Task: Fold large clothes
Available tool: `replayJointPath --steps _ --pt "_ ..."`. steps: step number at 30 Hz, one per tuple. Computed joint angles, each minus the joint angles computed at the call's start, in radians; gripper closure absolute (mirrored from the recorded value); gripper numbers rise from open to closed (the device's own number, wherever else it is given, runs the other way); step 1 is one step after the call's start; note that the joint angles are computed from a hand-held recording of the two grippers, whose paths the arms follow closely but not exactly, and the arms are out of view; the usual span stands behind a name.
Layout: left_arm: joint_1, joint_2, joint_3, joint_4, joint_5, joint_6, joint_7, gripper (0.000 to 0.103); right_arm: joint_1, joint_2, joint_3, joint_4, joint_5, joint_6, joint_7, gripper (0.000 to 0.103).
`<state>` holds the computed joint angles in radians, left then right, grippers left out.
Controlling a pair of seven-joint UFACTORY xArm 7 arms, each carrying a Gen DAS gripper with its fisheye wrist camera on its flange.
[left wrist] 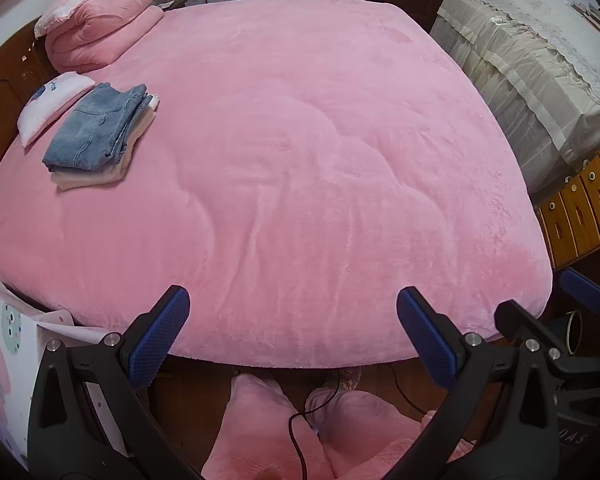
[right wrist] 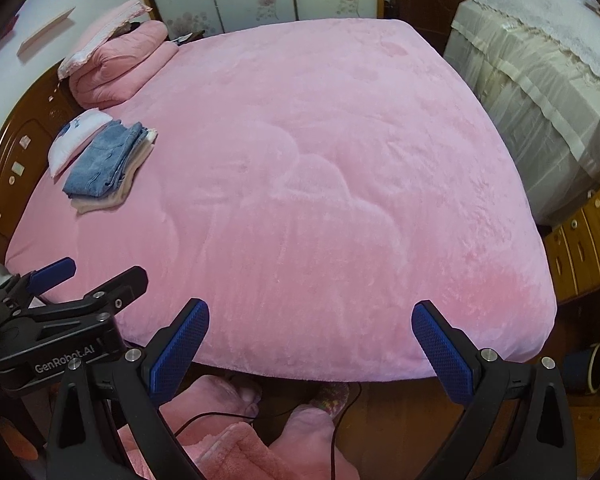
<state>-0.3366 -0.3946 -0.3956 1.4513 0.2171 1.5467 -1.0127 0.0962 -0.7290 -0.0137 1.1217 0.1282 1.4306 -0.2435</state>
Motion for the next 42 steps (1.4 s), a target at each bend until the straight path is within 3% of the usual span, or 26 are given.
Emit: replayJointPath --steps 42 --pt "-0.013 0.051 0.005 0.041 0.04 0.029 -0.004 0.001 0.003 0.032 0.006 0.047 0.004 0.024 0.0 0.001"
